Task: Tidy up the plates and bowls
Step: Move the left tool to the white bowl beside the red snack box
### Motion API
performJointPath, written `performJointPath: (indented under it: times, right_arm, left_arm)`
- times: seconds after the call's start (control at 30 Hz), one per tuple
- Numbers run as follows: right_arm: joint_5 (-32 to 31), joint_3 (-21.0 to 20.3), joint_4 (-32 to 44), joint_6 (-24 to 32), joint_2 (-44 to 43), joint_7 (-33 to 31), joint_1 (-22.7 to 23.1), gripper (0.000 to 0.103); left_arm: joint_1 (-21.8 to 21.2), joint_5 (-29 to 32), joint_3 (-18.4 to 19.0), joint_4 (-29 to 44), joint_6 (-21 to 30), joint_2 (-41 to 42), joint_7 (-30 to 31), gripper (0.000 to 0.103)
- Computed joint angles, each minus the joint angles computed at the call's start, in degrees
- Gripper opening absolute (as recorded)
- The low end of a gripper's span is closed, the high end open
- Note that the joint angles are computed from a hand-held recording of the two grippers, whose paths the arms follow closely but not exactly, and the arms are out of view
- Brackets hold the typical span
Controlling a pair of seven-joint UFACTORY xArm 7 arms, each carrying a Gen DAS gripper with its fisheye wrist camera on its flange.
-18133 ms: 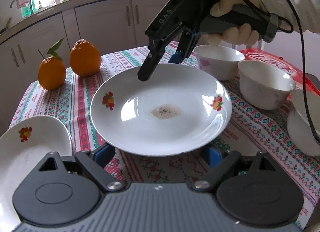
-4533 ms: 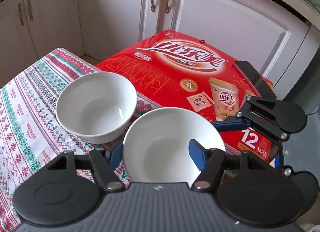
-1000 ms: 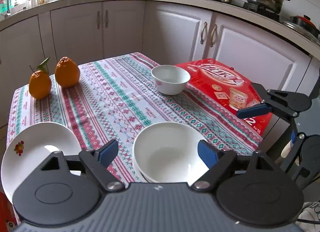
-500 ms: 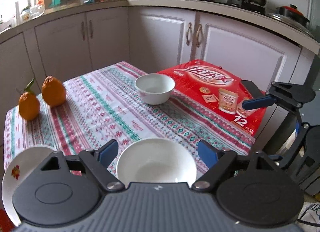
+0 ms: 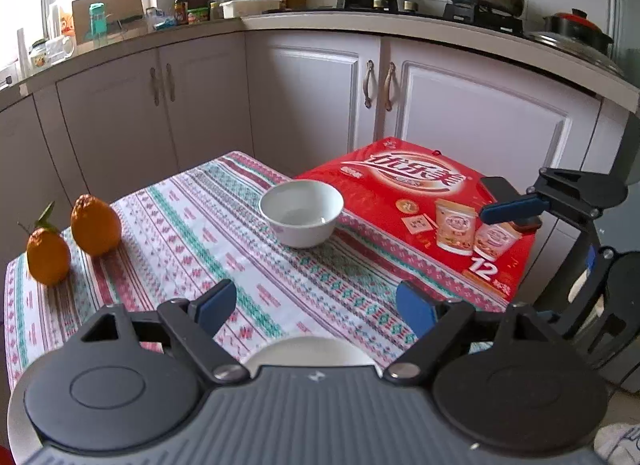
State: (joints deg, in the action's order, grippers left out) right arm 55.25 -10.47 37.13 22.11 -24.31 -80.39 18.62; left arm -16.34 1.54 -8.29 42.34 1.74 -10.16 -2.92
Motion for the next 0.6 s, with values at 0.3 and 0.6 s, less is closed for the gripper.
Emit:
performJointPath:
  times: [0.3, 0.6]
  right_arm:
    - [7.9, -1.2, 9.9, 3.0, 12.8, -9.0, -2.1, 0.103]
    - [8.6, 2.7, 26.3, 8.3, 31.4, -10.3, -9.3, 0.103]
  left_arm:
    - [0.8, -0.4, 0.7, 13.1, 5.0, 11.1, 2.5, 0.087]
    - [3.0, -6.2, -0.6, 33.5, 14.9, 28.3, 7.2, 0.087]
